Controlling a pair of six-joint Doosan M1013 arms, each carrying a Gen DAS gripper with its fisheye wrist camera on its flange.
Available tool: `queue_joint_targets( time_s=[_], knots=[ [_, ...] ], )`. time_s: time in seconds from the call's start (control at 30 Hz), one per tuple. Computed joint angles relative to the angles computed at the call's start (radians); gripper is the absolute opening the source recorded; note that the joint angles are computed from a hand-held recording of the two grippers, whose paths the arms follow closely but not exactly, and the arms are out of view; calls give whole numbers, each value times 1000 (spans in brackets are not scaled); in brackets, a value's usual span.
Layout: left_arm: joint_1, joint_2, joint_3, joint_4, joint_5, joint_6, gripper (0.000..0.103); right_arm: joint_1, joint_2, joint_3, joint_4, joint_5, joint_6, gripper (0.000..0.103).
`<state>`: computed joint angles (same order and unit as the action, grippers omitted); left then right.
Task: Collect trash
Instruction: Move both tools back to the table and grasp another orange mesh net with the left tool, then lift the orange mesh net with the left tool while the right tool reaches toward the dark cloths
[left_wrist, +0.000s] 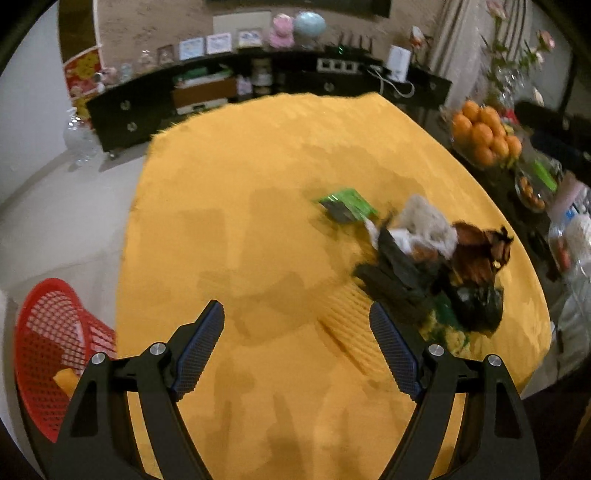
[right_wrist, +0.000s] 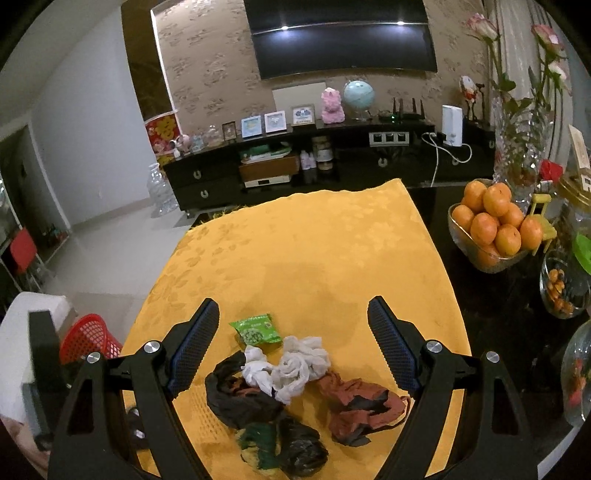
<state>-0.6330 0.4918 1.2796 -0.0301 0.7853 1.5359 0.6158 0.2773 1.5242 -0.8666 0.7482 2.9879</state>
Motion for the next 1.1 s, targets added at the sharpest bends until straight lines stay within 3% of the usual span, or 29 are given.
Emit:
queue_joint_targets(
  time_s=[0.23, 0.47, 0.6, 0.87, 0.97, 1.0, 1.1],
  knots=[
    [-17, 31, -15, -75, 42, 58, 78, -13, -10, 19, 24, -18, 0, 80],
    [-32, 51, -17, -66, 64, 73, 76, -21, -16, 29, 40, -29, 3, 80],
    [-31, 49, -7, -80, 47, 99, 54, -22, -15, 32, 48, -32, -1, 80],
    [-16, 45, -5, -101, 43, 105, 25, -21, 2, 20, 90, -42, -59, 80],
    [-4, 42, -6, -97, 41, 82, 22, -23, 11, 14, 129, -60, -103, 80],
    [1, 40, -5, -97, 38, 77, 14, -23, 16, 10, 144, -65, -123, 80],
    [13, 33, -4, -96, 26, 61, 14, -18, 30, -4, 174, -67, -178, 80]
  ],
)
